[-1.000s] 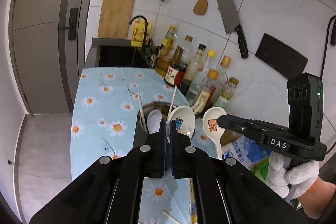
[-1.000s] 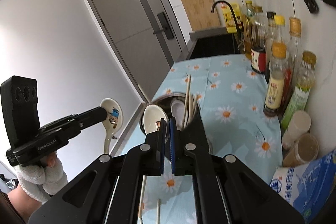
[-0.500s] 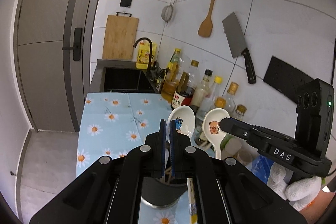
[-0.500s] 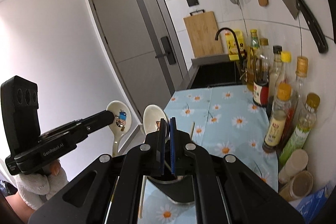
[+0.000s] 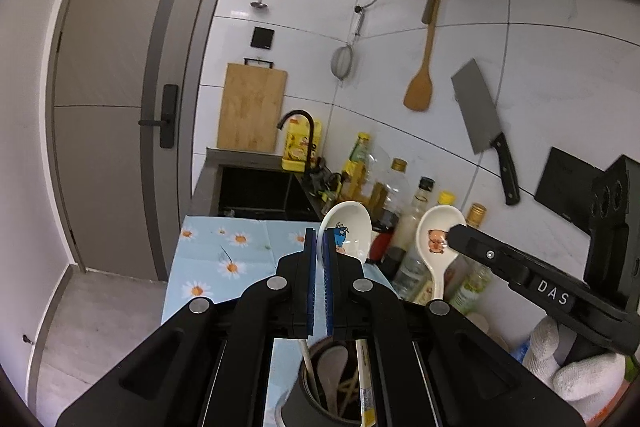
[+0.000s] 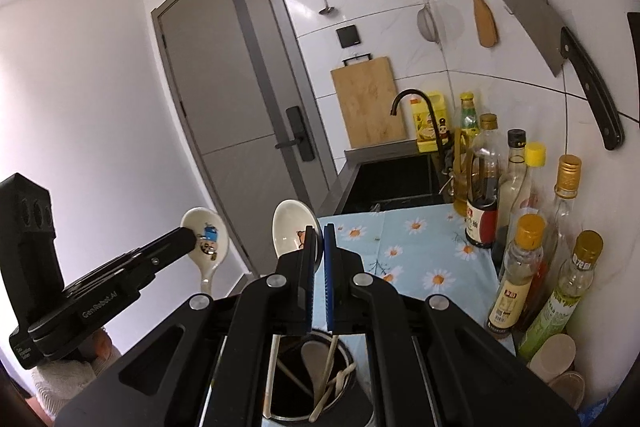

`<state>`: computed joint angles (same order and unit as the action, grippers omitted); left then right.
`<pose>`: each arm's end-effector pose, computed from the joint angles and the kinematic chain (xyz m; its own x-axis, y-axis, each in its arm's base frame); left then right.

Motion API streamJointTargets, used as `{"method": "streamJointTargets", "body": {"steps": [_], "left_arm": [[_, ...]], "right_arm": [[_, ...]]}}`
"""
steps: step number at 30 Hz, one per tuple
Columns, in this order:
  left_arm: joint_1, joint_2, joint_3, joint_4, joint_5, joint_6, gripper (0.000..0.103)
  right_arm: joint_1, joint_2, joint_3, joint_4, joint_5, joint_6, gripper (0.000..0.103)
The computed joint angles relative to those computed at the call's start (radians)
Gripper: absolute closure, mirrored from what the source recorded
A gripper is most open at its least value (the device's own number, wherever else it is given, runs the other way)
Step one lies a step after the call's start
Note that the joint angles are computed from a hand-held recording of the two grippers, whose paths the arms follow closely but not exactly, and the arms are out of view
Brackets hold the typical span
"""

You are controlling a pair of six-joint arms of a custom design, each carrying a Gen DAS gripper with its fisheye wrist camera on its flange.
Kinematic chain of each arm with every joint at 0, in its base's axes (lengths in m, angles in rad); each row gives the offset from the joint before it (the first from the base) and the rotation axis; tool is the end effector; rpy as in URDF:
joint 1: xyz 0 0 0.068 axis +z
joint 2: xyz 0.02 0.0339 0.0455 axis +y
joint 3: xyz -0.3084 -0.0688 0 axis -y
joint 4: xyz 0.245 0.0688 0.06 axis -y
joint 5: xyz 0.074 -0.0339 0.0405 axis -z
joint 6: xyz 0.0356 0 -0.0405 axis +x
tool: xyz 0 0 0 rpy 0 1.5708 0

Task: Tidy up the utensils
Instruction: 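Lift both held spoons and carry them over the black holder, then lower the spoons into the holder and open both tools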

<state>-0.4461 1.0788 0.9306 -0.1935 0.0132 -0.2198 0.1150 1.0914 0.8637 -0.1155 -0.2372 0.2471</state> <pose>0.2062 -0.0991 0.3718 -0.3915 -0.0544 -0.9186 0.3661 0.9066 -0.2097 0.2297 0.0350 0.3537 -0.4052 0.1925 -0.8937 -0.2395 0.9211 0.3070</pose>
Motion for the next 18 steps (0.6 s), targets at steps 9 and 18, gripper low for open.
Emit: {"method": "streamJointTargets", "body": {"steps": [9,18], "left_arm": [[-0.042,0.021,-0.046,0.117,-0.08,0.011,0.101],[-0.094,0.031,-0.171,0.289,-0.16,0.046,0.101]], "right_arm": [[-0.008,0.033,-0.036,0.104,0.047,0.008,0.098],[0.045,0.082,-0.095,0.196,0.115,0.006,0.098]]}}
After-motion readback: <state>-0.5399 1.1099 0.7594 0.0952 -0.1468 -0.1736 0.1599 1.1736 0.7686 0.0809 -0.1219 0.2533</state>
